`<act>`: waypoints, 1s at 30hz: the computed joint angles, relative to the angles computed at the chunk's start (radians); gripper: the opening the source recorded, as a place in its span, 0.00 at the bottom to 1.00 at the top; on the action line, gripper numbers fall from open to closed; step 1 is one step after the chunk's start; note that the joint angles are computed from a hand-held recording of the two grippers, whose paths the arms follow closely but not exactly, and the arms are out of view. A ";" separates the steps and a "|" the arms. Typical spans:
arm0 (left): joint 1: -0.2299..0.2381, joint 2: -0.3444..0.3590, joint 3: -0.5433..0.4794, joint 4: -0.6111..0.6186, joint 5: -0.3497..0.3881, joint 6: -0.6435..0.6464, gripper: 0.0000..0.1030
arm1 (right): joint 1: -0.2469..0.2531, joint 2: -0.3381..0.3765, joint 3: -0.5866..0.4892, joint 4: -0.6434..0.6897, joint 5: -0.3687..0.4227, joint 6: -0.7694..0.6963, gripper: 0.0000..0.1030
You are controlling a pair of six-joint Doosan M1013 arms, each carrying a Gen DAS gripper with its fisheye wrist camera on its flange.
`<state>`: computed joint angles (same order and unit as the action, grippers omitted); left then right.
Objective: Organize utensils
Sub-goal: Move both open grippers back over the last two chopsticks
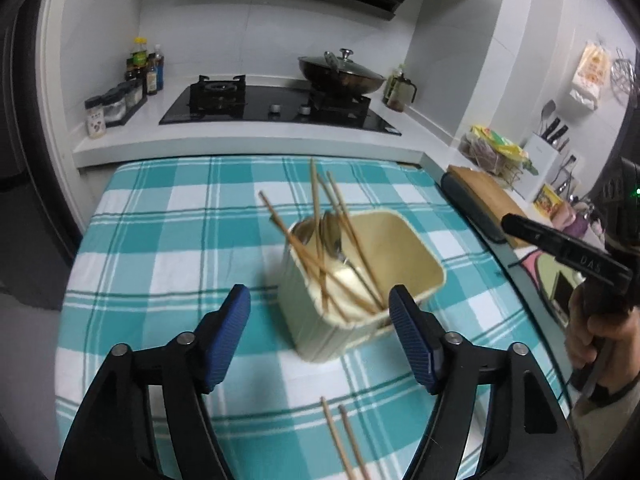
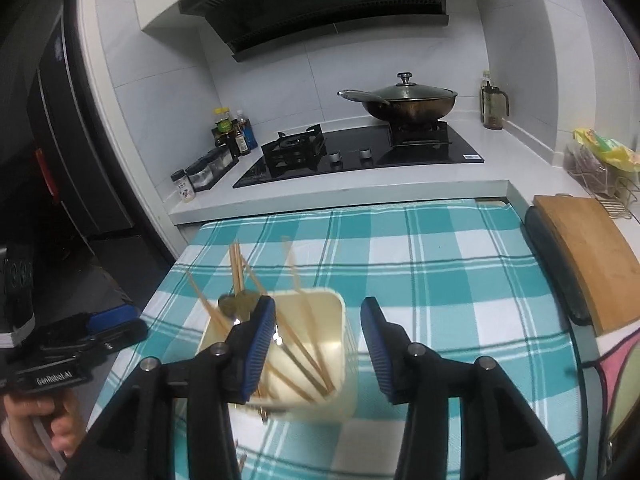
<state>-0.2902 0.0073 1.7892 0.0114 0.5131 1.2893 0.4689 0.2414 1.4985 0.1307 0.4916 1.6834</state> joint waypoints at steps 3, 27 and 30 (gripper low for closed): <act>-0.012 -0.060 0.125 0.054 -0.002 -0.076 0.82 | 0.010 -0.052 0.102 -0.114 -0.010 0.061 0.53; -0.178 -0.065 0.368 0.596 0.070 -0.714 0.96 | 0.167 -0.150 0.504 -0.735 -0.040 0.725 0.53; -0.178 -0.065 0.368 0.595 0.070 -0.713 0.97 | 0.169 -0.150 0.504 -0.742 -0.038 0.729 0.53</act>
